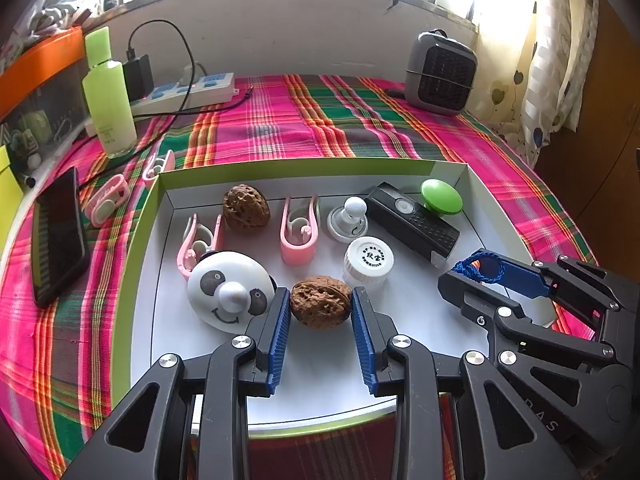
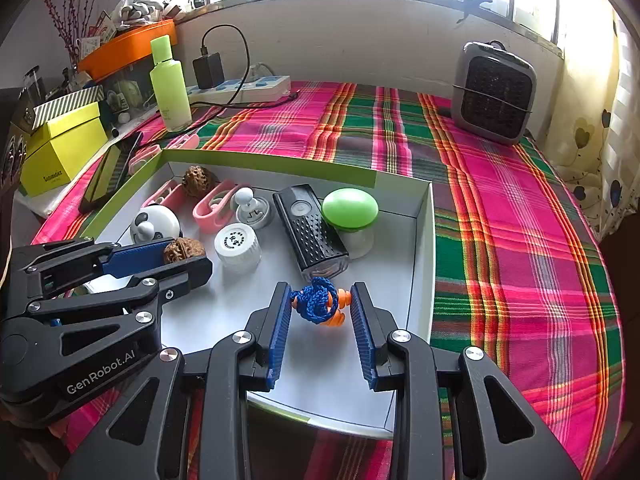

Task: Organize objects
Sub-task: 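Open left gripper to drop the walnut while right gripper releases the rope toy, then withdraw both grippers away from the box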

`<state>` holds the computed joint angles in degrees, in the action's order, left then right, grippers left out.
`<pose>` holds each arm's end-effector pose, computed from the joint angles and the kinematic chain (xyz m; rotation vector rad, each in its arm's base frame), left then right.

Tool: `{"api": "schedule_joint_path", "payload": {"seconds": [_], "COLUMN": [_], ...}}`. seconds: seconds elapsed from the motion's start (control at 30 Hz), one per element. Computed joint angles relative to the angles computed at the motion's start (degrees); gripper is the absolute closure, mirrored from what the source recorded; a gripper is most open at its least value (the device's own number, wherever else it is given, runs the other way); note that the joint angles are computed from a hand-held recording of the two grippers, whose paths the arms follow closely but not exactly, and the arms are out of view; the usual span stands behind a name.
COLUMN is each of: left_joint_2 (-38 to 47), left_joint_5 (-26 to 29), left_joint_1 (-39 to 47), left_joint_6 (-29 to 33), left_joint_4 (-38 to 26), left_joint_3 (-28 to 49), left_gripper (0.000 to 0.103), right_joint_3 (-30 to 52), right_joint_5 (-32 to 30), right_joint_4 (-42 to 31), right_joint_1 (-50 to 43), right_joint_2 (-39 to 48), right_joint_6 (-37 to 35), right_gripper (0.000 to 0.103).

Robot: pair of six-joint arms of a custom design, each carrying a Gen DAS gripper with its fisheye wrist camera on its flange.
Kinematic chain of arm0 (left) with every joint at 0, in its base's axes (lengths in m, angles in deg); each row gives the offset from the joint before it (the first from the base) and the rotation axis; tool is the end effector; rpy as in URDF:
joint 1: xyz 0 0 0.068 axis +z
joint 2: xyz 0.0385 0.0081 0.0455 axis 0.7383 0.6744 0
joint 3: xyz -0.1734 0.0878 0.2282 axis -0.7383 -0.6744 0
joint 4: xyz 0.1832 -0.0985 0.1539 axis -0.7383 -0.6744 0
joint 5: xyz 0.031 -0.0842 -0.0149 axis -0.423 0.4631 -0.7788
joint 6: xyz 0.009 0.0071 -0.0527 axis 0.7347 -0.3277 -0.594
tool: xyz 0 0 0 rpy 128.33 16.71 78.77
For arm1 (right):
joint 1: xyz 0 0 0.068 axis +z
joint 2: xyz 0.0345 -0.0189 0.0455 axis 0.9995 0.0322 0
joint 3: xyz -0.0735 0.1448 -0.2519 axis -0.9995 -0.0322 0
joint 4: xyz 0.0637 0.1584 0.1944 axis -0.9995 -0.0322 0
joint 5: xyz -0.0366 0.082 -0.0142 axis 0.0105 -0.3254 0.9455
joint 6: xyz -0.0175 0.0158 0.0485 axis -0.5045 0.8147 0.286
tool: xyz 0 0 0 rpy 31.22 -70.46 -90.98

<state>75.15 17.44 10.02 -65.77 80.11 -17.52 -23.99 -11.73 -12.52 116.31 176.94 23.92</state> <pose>0.3230 -0.2475 0.0588 0.5596 2.4351 -0.3353 0.2657 0.1304 0.0498 0.0094 2.4327 0.0313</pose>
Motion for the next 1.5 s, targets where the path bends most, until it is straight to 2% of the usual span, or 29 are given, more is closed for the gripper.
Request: {"api": "schedule_joint_path", "payload": {"seconds": [0.33,0.5,1.0,1.5], "left_joint_2": [-0.2,-0.9,-3.5,-10.1], "left_joint_5": [-0.3,-0.9,-2.5,-6.9], "left_joint_1": [0.1,-0.2,-0.9,-2.6], "left_joint_6": [0.3,0.4,-0.1,-1.9], "left_joint_4": [0.2,0.4,1.2,6.3], "left_joint_3": [-0.1,-0.7,-3.4,-12.2], "left_gripper": [0.073,0.069,0.062,0.061], "right_joint_3": [-0.1,-0.6,-2.4,-6.3], "right_joint_5": [0.3,0.6,2.9,6.9], "right_joint_4": [-0.4,0.0,0.0,-0.1], "right_joint_1": [0.1,0.4,1.7,6.9], "right_joint_2": [-0.5,-0.8,-3.1,-8.4], "right_joint_6": [-0.1,-0.2,1.3,6.3], "right_gripper": [0.069,0.062,0.061,0.061]}}
